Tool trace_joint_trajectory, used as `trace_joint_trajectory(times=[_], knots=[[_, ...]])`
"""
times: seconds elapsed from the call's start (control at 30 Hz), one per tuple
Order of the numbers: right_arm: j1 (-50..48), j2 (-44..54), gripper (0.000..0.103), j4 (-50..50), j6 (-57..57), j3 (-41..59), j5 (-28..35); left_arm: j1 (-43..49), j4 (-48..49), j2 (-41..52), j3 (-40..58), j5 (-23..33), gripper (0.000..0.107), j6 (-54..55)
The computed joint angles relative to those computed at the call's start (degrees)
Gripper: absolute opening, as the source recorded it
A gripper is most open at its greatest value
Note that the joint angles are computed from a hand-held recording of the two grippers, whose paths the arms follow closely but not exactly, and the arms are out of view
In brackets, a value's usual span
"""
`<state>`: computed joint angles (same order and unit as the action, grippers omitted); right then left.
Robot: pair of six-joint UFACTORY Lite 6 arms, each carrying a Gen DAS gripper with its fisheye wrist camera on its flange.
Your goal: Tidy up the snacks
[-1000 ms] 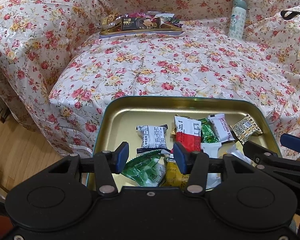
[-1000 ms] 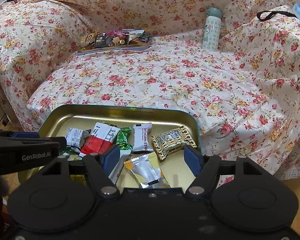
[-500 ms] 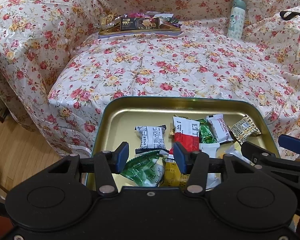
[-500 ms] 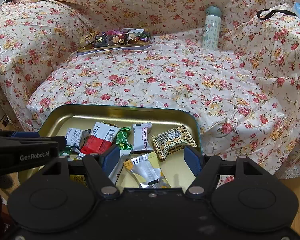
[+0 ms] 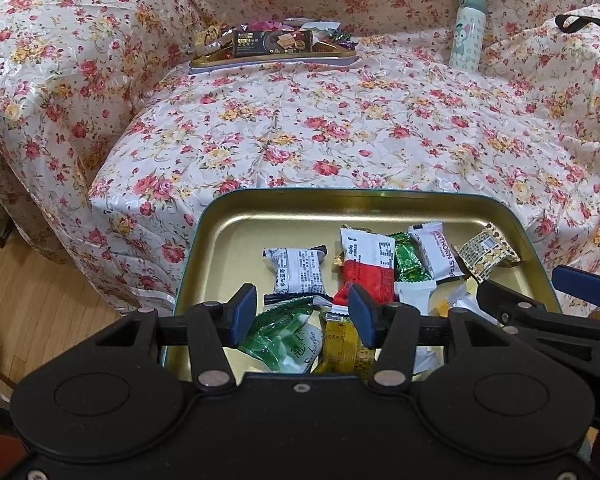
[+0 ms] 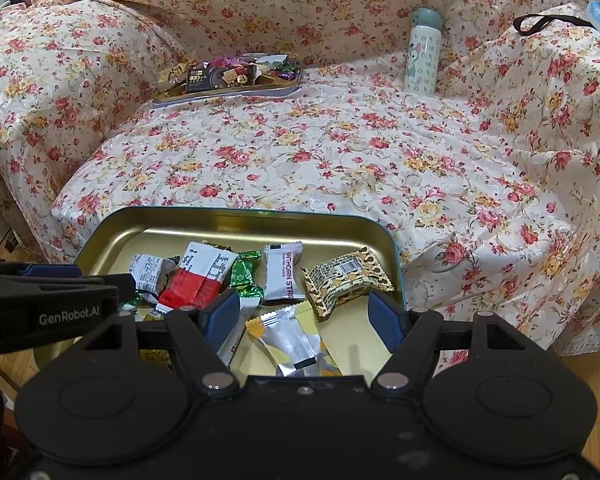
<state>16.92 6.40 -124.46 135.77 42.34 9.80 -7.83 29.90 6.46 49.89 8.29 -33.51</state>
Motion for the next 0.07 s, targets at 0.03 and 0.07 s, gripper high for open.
trace_joint_trajectory(times=[0.03, 0.07], knots=[[-0.12, 0.34, 0.073, -0.39, 0.4, 0.18, -0.15, -0.07, 0.37, 0.21, 0.05, -0.07, 0.058, -0.29], [-0.23, 0.66, 0.073, -0.89, 0.93, 0.34, -0.25, -0.11, 0.3, 0.4, 0.11, -0.13, 0.058, -0.16]])
